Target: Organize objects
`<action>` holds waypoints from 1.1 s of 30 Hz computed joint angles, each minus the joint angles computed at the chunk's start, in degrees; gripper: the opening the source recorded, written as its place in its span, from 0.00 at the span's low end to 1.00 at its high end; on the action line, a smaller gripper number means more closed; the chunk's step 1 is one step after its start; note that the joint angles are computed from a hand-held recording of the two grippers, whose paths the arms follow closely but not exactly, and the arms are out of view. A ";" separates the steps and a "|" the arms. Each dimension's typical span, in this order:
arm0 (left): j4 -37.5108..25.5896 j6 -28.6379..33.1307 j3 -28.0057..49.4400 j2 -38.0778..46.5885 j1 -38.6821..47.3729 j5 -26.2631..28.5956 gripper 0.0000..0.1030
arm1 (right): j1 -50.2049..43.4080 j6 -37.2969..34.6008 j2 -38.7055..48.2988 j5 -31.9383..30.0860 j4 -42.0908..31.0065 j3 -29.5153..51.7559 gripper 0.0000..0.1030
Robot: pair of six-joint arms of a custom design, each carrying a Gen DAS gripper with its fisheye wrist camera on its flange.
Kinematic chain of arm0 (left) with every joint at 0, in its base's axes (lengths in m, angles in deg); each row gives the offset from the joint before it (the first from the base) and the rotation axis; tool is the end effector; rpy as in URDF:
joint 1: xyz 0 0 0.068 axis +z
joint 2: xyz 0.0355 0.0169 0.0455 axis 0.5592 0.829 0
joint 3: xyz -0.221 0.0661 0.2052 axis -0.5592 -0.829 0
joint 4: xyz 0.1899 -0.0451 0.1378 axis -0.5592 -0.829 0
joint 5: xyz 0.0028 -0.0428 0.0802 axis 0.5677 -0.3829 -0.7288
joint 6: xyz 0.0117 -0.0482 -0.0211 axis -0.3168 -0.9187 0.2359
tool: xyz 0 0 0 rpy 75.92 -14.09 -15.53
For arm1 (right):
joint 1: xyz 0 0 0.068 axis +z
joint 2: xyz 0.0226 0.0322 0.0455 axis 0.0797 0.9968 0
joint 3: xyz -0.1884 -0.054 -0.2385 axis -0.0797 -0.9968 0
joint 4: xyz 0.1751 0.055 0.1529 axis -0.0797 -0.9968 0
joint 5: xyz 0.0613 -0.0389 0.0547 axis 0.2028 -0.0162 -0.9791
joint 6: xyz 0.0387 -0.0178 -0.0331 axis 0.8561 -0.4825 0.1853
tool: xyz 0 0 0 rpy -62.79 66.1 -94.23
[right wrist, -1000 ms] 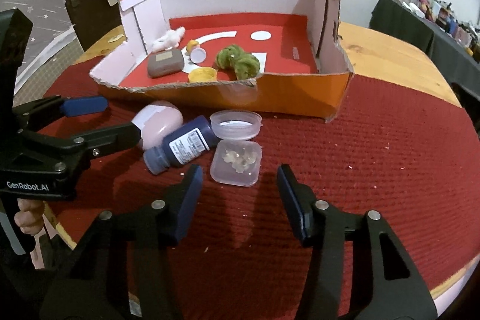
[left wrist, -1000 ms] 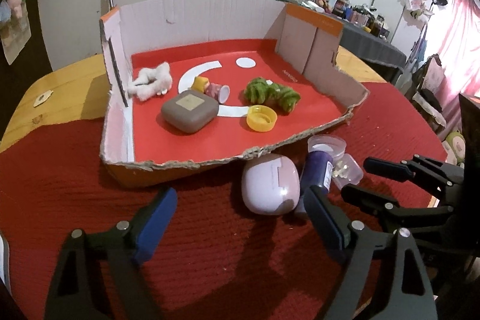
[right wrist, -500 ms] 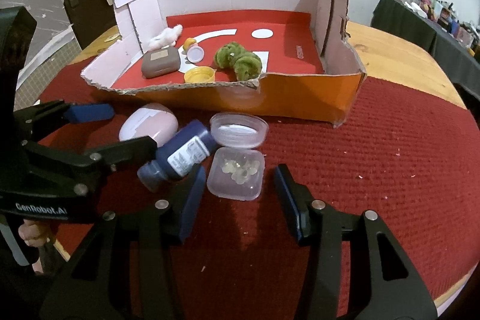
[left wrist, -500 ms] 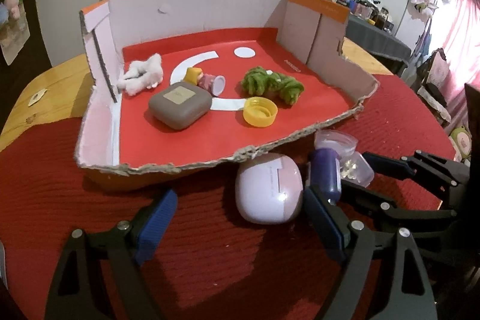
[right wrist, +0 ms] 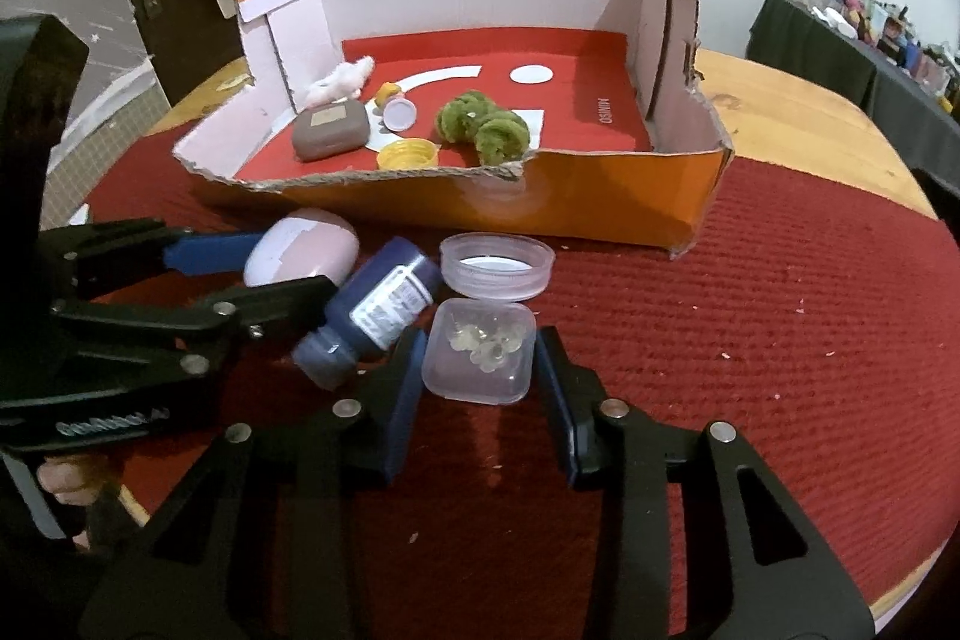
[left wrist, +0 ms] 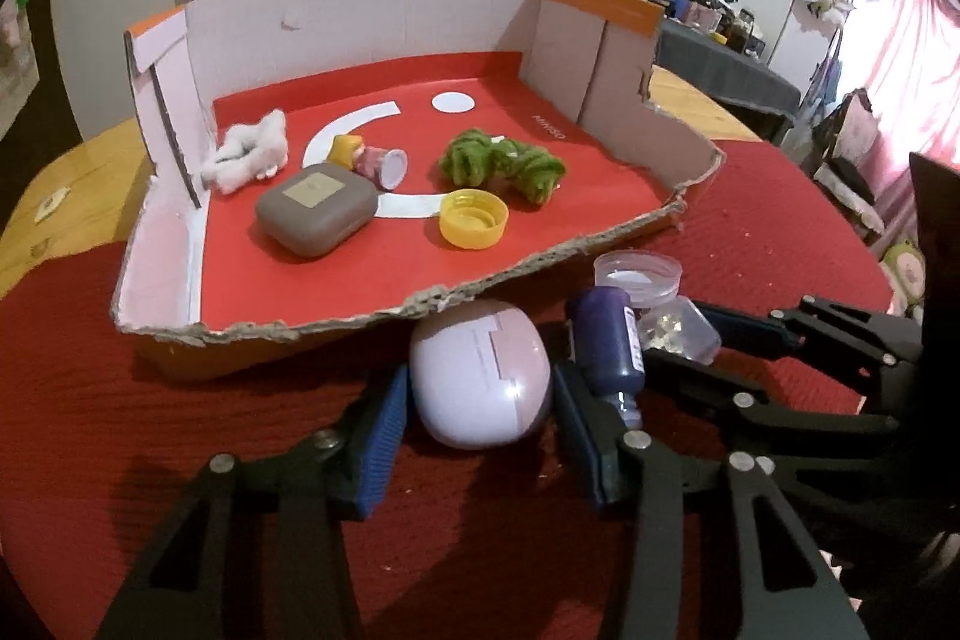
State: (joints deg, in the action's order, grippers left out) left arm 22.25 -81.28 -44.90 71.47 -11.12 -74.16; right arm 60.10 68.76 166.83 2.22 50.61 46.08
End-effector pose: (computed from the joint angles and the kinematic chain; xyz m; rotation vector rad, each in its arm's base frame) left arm 0.1825 -0.1795 0.0776 0.5488 2.4349 -0.3849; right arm 0.1513 0.1922 0.0730 -0.1177 2.4389 0.1415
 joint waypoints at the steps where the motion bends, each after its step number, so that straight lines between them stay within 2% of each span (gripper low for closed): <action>1: 0.00 -0.09 -0.09 -0.12 0.09 0.21 0.49 | 0.09 0.06 -0.22 -0.24 0.21 -0.16 0.35; 11: 2.03 -0.37 -3.35 -1.67 5.87 3.86 0.49 | 1.85 0.14 -2.40 -1.00 -0.27 0.20 0.34; 18: 3.40 0.46 -5.39 -3.26 8.56 4.14 0.49 | 3.22 1.37 -2.33 -0.37 -1.33 0.83 0.33; 33: 3.73 0.71 -7.46 -6.64 5.16 3.54 0.49 | 4.96 1.73 -6.49 1.21 -3.72 0.76 0.31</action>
